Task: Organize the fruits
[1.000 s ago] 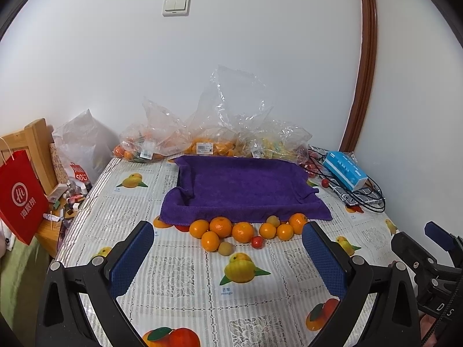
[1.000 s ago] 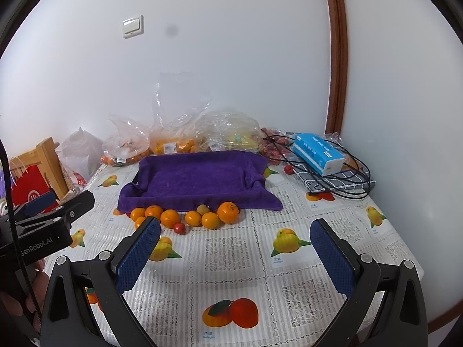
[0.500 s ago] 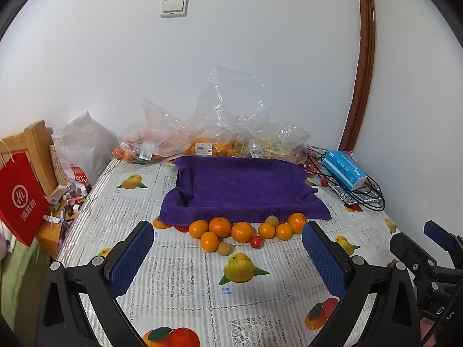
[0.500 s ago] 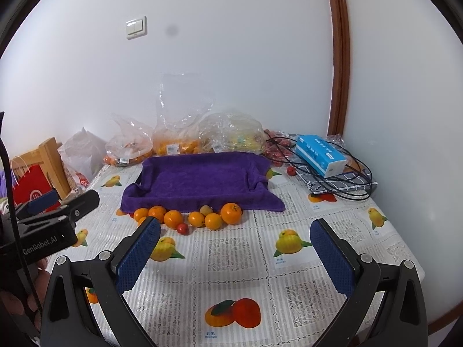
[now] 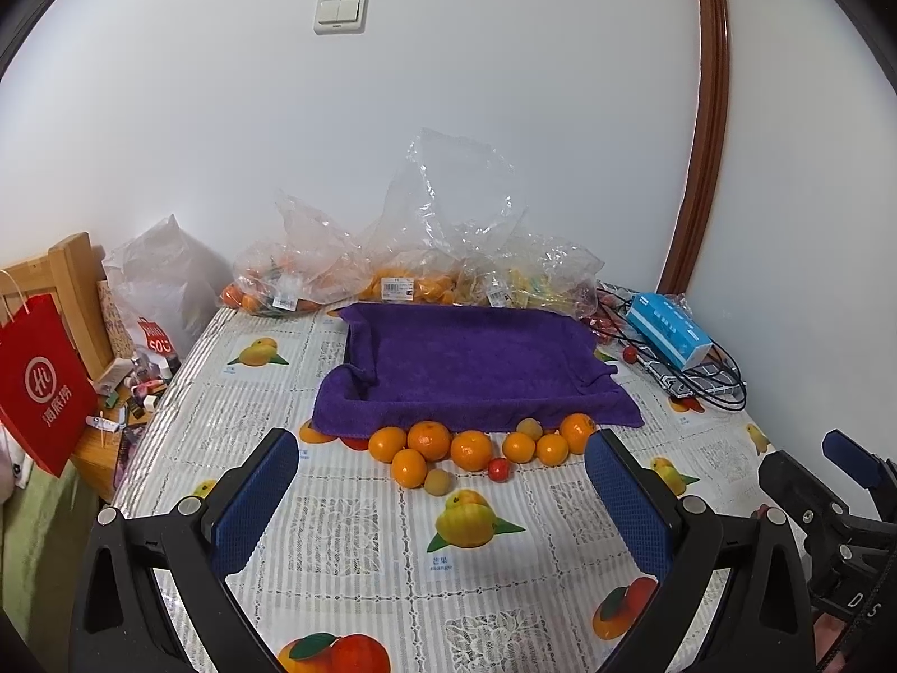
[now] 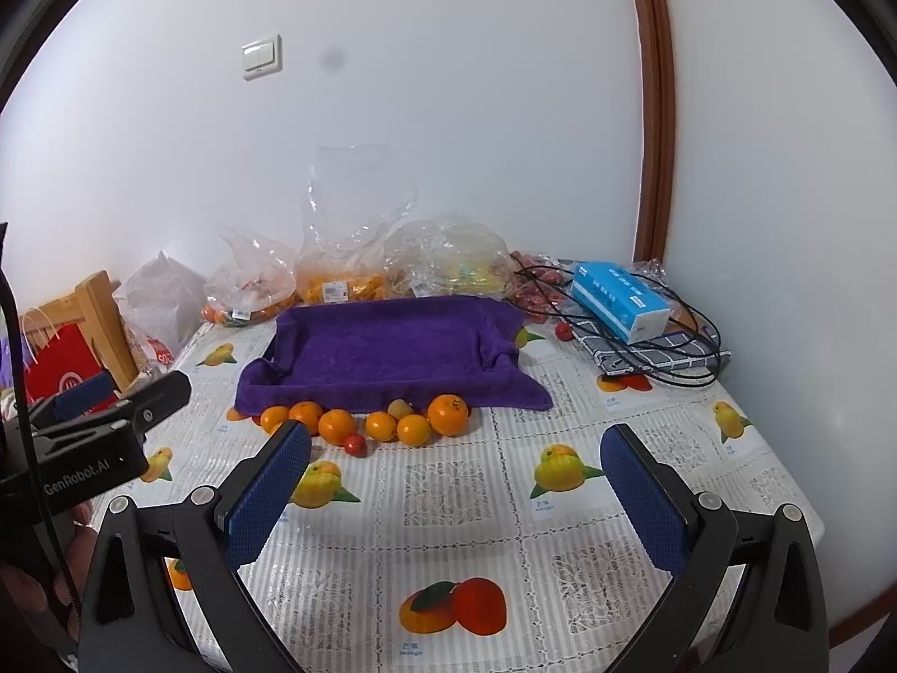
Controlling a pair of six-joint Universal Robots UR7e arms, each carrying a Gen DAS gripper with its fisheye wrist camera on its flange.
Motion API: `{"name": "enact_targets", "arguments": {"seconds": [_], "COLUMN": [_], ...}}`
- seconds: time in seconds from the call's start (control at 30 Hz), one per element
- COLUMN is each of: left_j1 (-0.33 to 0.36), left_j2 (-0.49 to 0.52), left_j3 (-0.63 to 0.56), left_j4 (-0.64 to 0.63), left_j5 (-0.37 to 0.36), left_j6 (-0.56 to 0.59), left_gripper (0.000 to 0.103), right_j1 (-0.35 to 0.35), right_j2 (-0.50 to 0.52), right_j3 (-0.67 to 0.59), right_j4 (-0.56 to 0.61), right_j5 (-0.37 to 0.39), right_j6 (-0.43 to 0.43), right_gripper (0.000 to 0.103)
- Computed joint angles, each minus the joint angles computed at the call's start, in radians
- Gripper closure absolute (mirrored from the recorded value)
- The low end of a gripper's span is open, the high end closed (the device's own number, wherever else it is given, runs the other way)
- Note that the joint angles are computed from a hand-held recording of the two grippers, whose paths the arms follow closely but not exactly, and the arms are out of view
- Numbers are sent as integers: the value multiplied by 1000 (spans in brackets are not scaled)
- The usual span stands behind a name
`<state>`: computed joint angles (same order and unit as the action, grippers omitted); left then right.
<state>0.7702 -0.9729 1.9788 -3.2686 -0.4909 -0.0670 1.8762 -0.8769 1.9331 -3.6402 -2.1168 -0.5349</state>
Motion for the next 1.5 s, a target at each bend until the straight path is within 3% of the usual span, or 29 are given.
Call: {"name": "enact_targets", "arguments": {"seconds": [0.87, 1.5], "left_j1": [6, 10], "left_j2": [-4, -4], "left_j3": [8, -1], "left_j4": [-1, 38], "left_j5": [-13, -8], "left_j6": [-11, -27], "left_gripper": [0, 0], "right_j1": [-3, -11], "right_j2": [15, 18], "right_j3": [5, -24], "right_j4": [-15, 50], "right_j5": [8, 7], "right_j6": [-11, 28], "right_gripper": [0, 0]}}
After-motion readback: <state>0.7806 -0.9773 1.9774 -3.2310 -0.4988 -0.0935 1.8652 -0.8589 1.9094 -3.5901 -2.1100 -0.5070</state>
